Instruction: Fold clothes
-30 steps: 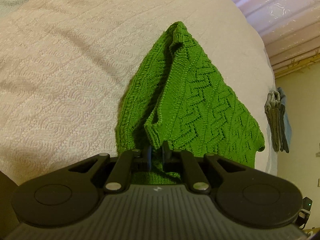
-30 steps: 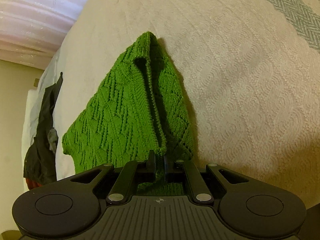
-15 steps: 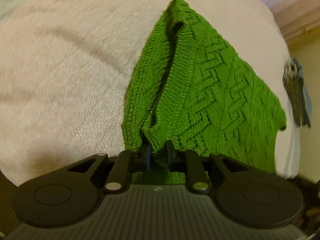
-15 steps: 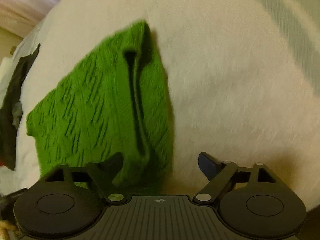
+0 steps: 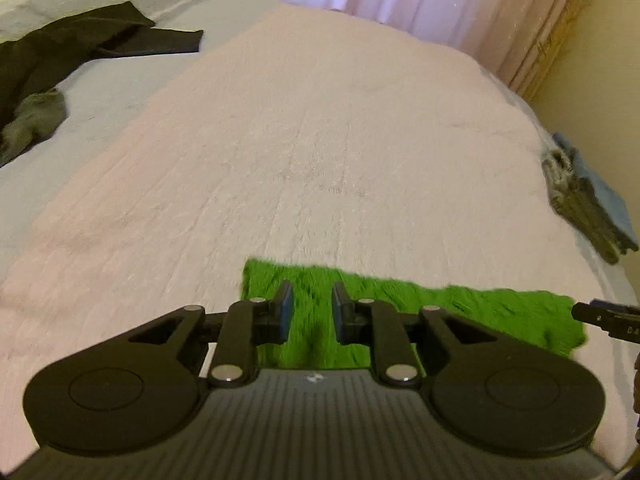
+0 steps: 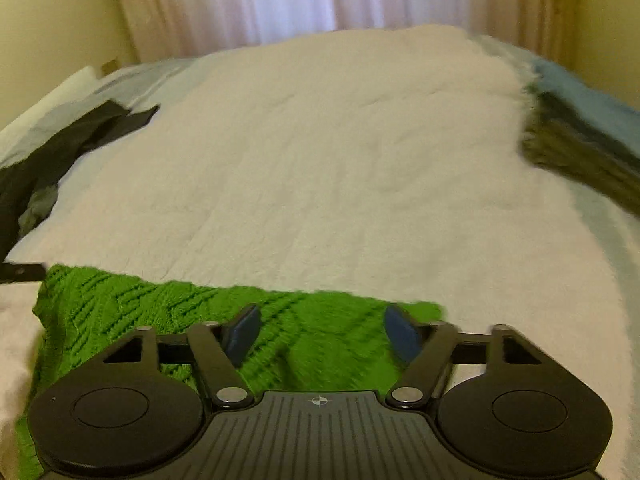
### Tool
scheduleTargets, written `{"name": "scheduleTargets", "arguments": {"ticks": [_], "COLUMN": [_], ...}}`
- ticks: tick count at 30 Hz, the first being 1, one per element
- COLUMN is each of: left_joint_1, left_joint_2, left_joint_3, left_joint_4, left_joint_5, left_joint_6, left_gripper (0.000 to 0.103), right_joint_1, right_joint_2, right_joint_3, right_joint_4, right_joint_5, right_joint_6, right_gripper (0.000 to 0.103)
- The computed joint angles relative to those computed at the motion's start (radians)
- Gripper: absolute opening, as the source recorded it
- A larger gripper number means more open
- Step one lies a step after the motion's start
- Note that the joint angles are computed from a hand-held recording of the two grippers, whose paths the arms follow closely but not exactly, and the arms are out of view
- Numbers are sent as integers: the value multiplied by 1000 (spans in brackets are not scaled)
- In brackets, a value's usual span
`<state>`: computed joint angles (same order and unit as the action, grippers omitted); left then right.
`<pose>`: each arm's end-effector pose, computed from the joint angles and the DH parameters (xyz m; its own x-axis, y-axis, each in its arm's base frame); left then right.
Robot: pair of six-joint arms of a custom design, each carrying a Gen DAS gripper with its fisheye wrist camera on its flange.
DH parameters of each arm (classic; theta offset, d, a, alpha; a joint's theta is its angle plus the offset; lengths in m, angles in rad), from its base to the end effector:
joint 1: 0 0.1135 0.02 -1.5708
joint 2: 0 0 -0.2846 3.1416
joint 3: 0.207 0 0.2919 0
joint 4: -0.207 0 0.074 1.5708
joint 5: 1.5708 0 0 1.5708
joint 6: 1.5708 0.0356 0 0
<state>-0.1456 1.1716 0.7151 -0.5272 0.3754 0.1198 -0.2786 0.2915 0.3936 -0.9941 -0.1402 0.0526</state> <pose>0.2470 -0.0494 0.2145 -0.7777 0.2264 -0.5865 0.4320 0.8702 -0.2369 0.0918 -0.0211 0.1991 -0.7374 0.2651 -0.6213 0.2271 0.9635 0.1416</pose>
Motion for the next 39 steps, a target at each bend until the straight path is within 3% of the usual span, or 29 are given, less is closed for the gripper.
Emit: {"name": "scheduleTargets", "arguments": {"ticks": [2, 4, 8, 12, 15, 19, 22, 28, 30, 32, 36, 39], "left_joint_1": [2, 23, 48, -1, -53, -175, -227, -84, -33, 13, 29, 40], "left_joint_2": [114, 209, 205, 107, 87, 160, 254, 231, 263, 319, 328, 283], "left_joint_3": [-4, -23, -17, 8, 22, 17, -3, 15, 29, 48, 76, 91], "left_joint_4": [72, 129, 111, 53, 47, 103, 175, 178, 164, 142, 106, 59], "left_joint_5": [-29, -55, -39, -55, -25, -54, -120, -2, 2, 10, 45, 61], "left_joint_6": [-22, -11, -10, -59, -76, -32, 19, 57, 81, 114, 114, 115], "left_gripper": [15, 7, 5, 7, 7, 9, 12, 8, 7, 3, 3, 4], "right_joint_1": [47, -35, -91, 28, 254, 470, 505, 434, 350, 251, 324, 484], "right_joint_2": [79, 83, 97, 73, 151, 347, 437, 266, 275, 225, 218, 197], "right_joint_3": [-61, -103, -60, 20, 19, -35, -49, -24, -51, -86, -13, 56], "right_joint_4": [81, 98, 34, 14, 120, 297, 331, 191, 164, 152, 54, -32], "right_joint_5": [39, -8, -32, 28, 175, 316, 350, 371, 362, 294, 350, 431], "right_joint_6": [18, -18, -18, 136, 267, 375, 379, 366, 341, 326, 463, 616], "right_gripper": [54, 54, 54, 55, 55, 55, 54, 55, 55, 55, 55, 55]}}
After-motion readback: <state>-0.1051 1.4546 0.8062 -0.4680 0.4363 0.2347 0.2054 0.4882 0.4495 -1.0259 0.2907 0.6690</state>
